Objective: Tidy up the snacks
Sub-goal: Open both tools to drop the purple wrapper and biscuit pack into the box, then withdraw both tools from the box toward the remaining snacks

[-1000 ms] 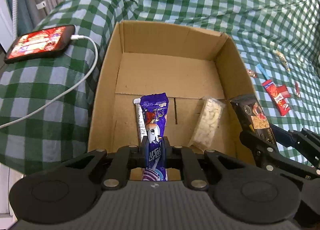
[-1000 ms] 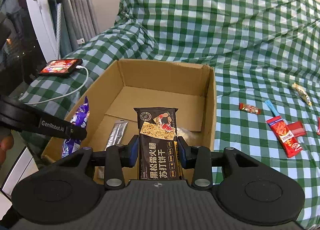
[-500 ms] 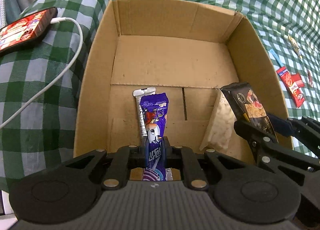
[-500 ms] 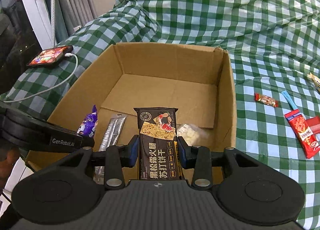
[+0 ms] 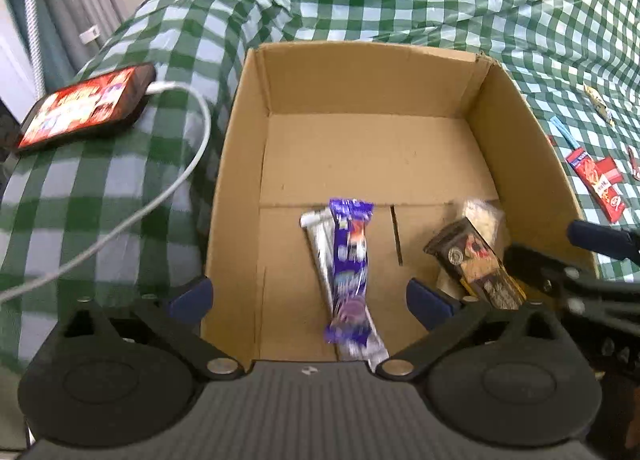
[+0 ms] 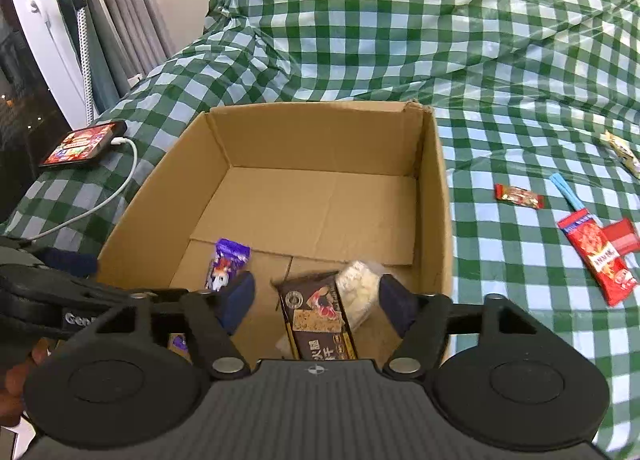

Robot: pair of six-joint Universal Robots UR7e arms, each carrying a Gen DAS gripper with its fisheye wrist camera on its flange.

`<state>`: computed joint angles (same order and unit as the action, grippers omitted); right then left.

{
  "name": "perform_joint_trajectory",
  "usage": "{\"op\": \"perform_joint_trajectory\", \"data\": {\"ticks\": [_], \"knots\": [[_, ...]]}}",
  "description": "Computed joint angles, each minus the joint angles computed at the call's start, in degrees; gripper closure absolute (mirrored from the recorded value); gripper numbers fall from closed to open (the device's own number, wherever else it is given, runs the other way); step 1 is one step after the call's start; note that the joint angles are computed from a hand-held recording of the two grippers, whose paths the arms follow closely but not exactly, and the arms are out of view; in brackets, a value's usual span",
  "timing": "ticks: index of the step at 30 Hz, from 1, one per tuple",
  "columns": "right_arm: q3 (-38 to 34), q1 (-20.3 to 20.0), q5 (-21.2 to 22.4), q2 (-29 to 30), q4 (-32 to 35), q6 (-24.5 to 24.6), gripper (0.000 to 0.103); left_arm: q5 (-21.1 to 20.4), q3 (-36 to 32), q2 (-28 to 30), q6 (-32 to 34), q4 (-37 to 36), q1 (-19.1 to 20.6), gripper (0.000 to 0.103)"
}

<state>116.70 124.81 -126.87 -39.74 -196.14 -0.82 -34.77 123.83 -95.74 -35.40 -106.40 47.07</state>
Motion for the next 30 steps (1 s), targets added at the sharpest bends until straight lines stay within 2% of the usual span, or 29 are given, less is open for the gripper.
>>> {"op": "perform_joint_trajectory", "data": {"ticks": [4, 8, 13, 21, 30], "knots": [[3.70, 2.79, -1.28, -2.33, 2.36, 3.54, 0.022, -3.23, 0.13, -3.44, -8.20, 9.41, -2.94, 0.000], [7.33, 7.12, -5.80, -3.52, 1.84, 7.75, 0.019, -4.43, 2.03, -8.03, -19.55, 20.46, -8.87, 0.000], [10.84, 11.84, -9.76, -4.56, -0.72, 8.76, 0.014, -5.01, 4.28, -13.47, -29.10, 30.30, -16.77, 0.000], [13.82, 17.44, -14.13, -5.82, -3.88, 10.08, 0.013, -5.86, 4.58, -17.62, -40.39, 42.36, -27.23, 0.000], [15.44, 21.88, -17.42, -6.08, -6.95, 10.87, 0.011, -7.91, 4.07, -20.00, -48.24, 50.72, -35.10, 0.000]]}}
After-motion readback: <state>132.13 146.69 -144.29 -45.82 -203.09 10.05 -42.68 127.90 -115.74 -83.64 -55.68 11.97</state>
